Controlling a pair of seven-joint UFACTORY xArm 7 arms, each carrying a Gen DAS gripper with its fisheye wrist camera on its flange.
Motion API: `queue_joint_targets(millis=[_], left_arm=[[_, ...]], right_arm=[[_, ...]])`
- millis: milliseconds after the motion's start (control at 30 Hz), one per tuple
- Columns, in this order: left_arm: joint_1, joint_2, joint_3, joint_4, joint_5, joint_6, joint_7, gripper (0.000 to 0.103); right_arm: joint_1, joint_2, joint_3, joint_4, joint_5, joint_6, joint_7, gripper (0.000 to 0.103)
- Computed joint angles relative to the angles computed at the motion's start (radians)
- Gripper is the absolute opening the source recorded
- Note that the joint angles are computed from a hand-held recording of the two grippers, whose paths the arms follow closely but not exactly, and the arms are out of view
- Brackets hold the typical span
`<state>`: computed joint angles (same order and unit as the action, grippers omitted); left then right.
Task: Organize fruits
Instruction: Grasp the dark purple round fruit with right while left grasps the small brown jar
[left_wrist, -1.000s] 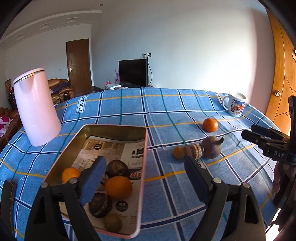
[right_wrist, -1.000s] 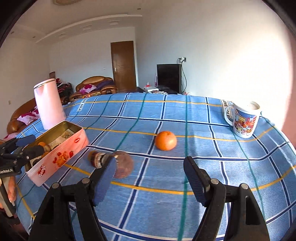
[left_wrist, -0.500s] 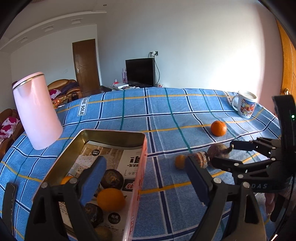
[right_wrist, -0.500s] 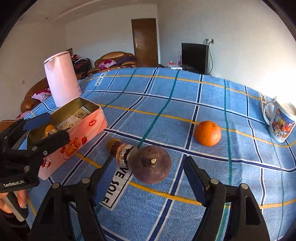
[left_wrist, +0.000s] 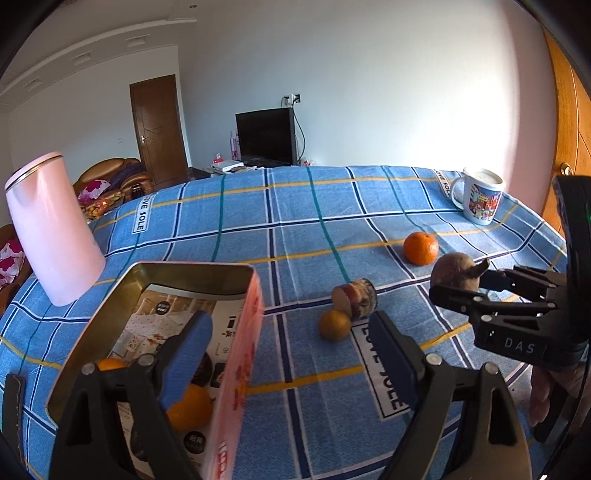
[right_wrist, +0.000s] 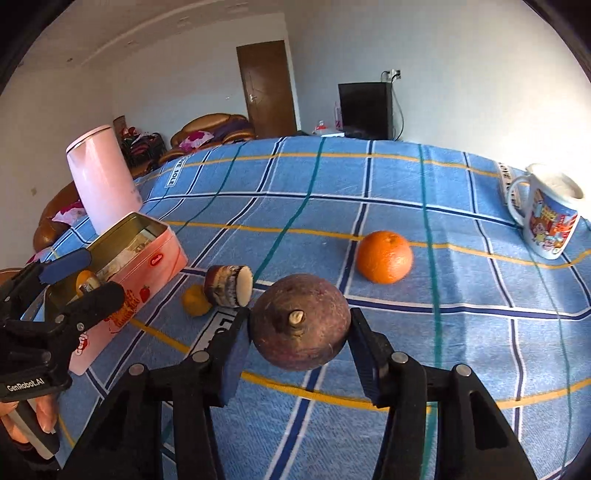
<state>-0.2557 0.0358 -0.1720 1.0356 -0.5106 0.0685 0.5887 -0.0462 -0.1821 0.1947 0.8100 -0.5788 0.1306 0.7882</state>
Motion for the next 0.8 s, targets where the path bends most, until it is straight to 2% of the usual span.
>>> queue_joint_targets(millis=[67, 167, 233, 333, 467, 567, 600, 633, 700, 800], left_arm=[[-0.018, 0.024, 0.013, 0.025, 0.122, 0.022, -0.110, 0.089], [-0.055, 0.074, 0.048, 0.081, 0.331, 0.058, -0.311, 0.089], [-0.059, 0.108, 0.044, 0.123, 0.393, 0.094, -0.369, 0.089], [-0.081, 0.154, 0.057, 0.174, 0.493, 0.132, -0.464, 0.087], [-0.078, 0.212, 0.037, 0.251, 0.519, 0.206, -0.490, 0.076], [-0.084, 0.252, 0.035, 0.303, 0.542, 0.249, -0.504, 0.059], [-0.076, 0.264, 0.024, 0.319, 0.528, 0.272, -0.494, 0.048], [-0.084, 0.268, 0.033, 0.322, 0.542, 0.274, -0.506, 0.045], [-0.064, 0.259, 0.011, 0.310, 0.511, 0.264, -0.478, 0.040], [-0.046, 0.241, -0.009, 0.285, 0.464, 0.246, -0.440, 0.040]], right_arm=[[-0.054, -0.022, 0.033, -0.007, -0.084, 0.008, 0.084, 0.053], [-0.057, -0.038, 0.010, -0.028, -0.068, -0.020, 0.088, 0.053], [-0.092, -0.054, 0.031, -0.041, -0.086, -0.039, 0.116, 0.053], [-0.178, -0.056, 0.106, -0.028, -0.165, -0.055, 0.207, 0.053], [-0.208, -0.068, 0.121, -0.039, -0.191, -0.080, 0.248, 0.054], [-0.217, -0.066, 0.130, -0.037, -0.191, -0.083, 0.247, 0.054], [-0.222, -0.066, 0.135, -0.035, -0.195, -0.083, 0.249, 0.054], [-0.226, -0.067, 0.138, -0.036, -0.198, -0.085, 0.253, 0.054], [-0.239, -0.074, 0.146, -0.042, -0.205, -0.095, 0.264, 0.054], [-0.282, -0.090, 0.178, -0.054, -0.214, -0.120, 0.291, 0.054]])
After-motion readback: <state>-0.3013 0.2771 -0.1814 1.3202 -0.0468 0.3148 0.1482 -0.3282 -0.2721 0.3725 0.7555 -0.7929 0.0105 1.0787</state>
